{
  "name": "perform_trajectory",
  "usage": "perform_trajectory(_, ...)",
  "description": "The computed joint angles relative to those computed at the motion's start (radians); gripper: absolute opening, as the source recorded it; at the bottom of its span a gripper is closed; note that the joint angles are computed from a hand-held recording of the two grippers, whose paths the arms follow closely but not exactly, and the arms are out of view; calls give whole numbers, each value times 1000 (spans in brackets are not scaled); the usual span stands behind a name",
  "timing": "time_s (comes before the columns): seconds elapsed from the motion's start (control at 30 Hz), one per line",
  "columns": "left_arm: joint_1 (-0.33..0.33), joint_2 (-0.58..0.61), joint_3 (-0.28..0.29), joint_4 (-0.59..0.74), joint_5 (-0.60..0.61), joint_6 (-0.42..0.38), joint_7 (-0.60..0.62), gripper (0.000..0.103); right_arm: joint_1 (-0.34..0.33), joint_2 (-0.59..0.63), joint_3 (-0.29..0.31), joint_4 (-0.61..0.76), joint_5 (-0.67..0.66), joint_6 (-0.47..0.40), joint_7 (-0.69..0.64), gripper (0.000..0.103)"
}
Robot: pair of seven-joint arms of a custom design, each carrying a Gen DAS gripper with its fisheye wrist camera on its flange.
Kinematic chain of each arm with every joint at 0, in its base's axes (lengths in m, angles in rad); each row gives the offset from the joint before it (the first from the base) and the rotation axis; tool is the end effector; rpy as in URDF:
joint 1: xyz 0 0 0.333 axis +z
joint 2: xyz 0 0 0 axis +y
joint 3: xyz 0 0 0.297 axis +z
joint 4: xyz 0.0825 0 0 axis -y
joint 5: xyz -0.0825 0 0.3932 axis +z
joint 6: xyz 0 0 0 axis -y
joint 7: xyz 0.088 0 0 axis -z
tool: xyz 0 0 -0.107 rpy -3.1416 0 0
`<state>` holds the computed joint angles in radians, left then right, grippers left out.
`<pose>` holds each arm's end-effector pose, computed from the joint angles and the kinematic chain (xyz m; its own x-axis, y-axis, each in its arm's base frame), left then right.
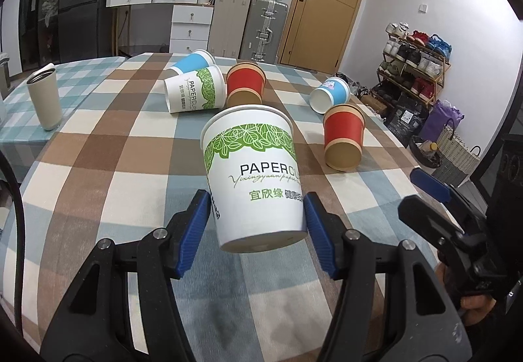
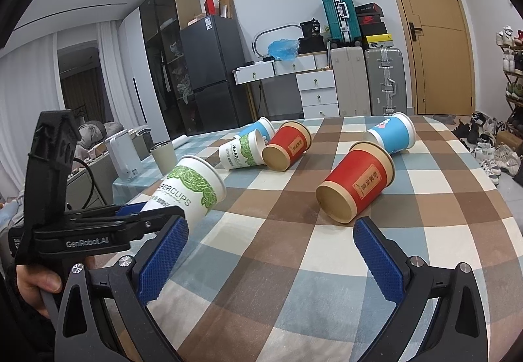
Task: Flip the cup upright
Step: 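Lift the white cup with the left gripper and carry it toward the right tool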
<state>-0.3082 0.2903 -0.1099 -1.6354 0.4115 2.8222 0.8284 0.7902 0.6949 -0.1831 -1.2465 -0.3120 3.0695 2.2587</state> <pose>0.6338 -0.2931 0.5344 -0.0964 -0.9681 0.2312 -0.6338 -0.1193 -0.7642 0.5978 0.5055 0.4755 0.4436 -0.8700 -0.2150 -0.4646 -0.0181 -0.8854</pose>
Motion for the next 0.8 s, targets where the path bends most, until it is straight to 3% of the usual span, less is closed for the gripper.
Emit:
perform_trajectory(0.27, -22, -92, 16, -135, 120, 50, -108, 57, 5, -5, -2, -9, -5, -1, -8, 103)
perform_trajectory(0.37, -12, -109, -2, -166, 130, 57, -125, 57, 8, -9, -2, -16, -8, -5, -9, 103)
perform_trajectory(0.8, -17, -103, -30, -193, 172, 56, -169, 57, -6, -11, 21, -17, -4, -16, -22, 103)
